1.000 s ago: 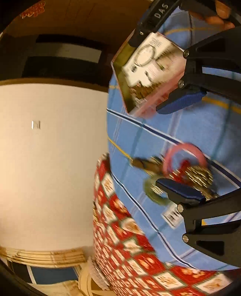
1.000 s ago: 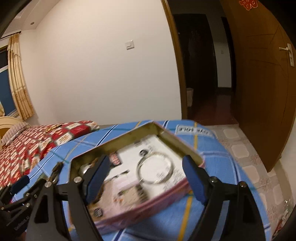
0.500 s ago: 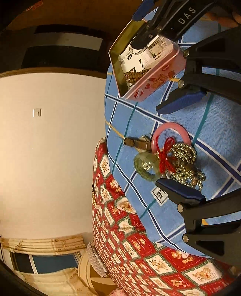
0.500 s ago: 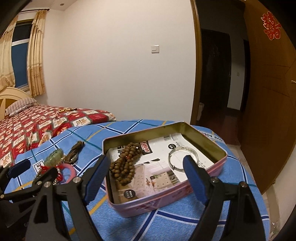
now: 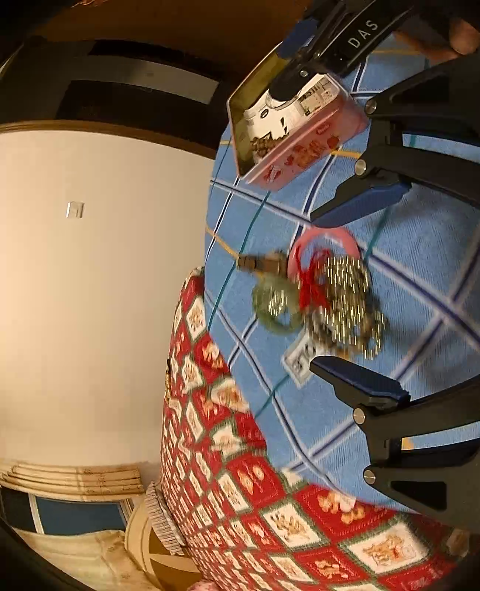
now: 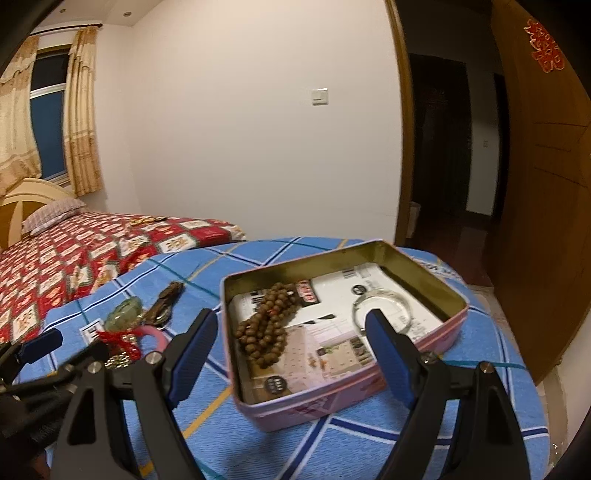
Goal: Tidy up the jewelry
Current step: 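Move both open tools back toward the remaining jewelry pile, then grasp the red-string green pendant with the right tool while the left tool grasps the grey bead bracelet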
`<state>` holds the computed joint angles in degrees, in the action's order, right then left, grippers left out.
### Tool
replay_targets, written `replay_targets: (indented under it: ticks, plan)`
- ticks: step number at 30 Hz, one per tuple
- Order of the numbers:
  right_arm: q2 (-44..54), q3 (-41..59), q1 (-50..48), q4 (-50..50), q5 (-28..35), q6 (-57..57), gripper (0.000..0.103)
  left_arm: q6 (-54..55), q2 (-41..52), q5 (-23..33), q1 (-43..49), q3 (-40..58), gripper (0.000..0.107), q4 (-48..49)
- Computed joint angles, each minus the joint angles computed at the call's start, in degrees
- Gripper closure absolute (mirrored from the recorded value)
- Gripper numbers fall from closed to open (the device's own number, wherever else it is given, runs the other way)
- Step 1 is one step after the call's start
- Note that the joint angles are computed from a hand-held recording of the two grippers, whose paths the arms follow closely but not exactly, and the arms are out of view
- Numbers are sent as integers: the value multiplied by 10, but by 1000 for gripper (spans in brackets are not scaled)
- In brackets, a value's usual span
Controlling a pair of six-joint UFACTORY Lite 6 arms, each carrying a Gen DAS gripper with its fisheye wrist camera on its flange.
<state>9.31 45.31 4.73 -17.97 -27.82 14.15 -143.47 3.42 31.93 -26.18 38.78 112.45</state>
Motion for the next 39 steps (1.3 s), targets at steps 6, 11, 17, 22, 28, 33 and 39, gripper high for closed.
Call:
replay_targets:
  ticks: [6,11,17,22,28,33,39]
  plan:
    - [7,10,9,-227,-3,227,42,93,-69,-7,81,-58,35,-50]
    - [51,60,68,-352,22,353,58,46,-84,-67,173,-81,35,15]
    - [125,146,122,-476,41,489,60,-59,-92,-116,218,-95,35,131]
    - [211,262,148,-637,75,663,58,-66,-81,-125,215,-85,35,147]
    - [223,271,114,-689,9,712,93,-69,-80,-124,211,-85,35,143]
    - [143,181,56,-581,-60,592,93,-22,-70,-103,174,-76,35,97]
    - [131,166,14,-572,-106,585,93,-10,-73,-92,125,-71,35,102]
